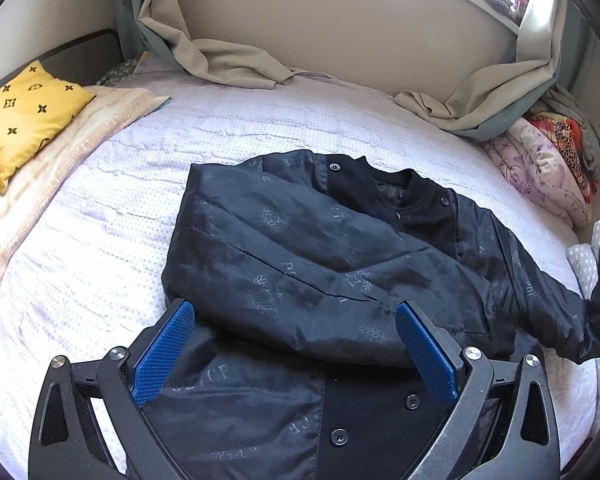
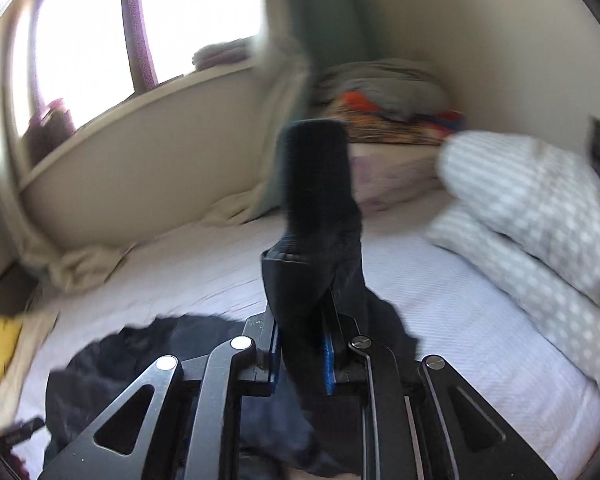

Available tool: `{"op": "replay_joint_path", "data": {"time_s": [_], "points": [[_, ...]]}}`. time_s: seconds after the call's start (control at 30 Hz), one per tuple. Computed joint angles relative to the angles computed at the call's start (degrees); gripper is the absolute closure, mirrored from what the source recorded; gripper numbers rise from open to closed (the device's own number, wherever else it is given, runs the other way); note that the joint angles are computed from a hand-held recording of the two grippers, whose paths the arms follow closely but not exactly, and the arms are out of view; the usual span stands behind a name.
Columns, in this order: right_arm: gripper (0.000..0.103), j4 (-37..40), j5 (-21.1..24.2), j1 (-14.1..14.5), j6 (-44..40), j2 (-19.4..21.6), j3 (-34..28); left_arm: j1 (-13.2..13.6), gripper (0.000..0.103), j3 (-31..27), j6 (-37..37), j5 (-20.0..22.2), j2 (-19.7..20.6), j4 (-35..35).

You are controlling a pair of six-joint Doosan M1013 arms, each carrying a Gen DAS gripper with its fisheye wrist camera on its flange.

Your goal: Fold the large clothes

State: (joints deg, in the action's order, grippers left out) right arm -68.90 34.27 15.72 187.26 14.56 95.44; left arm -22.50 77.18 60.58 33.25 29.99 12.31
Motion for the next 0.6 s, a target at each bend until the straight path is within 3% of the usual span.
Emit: {"op": "replay_joint_path", "data": {"time_s": [0.23,0.4,0.6], "points": [[0.093,10.19,-3.72,5.16,-26.94,6.90,-8.55,0.55,0.001,-0.30,1.89,-0.38,-0.03,-4.09],[0.094,13.88,-3.45,8.68,-40.56,11.84,-12.40,0.44,0.001,-0.58,3.82,0.35,0.27,-5.32],[0.091,32.79,-1.96,9.64,-60.94,16.71,-16.28,0.37,0.001,-1.12,6.46,1.39,1.04,-7.40]]}}
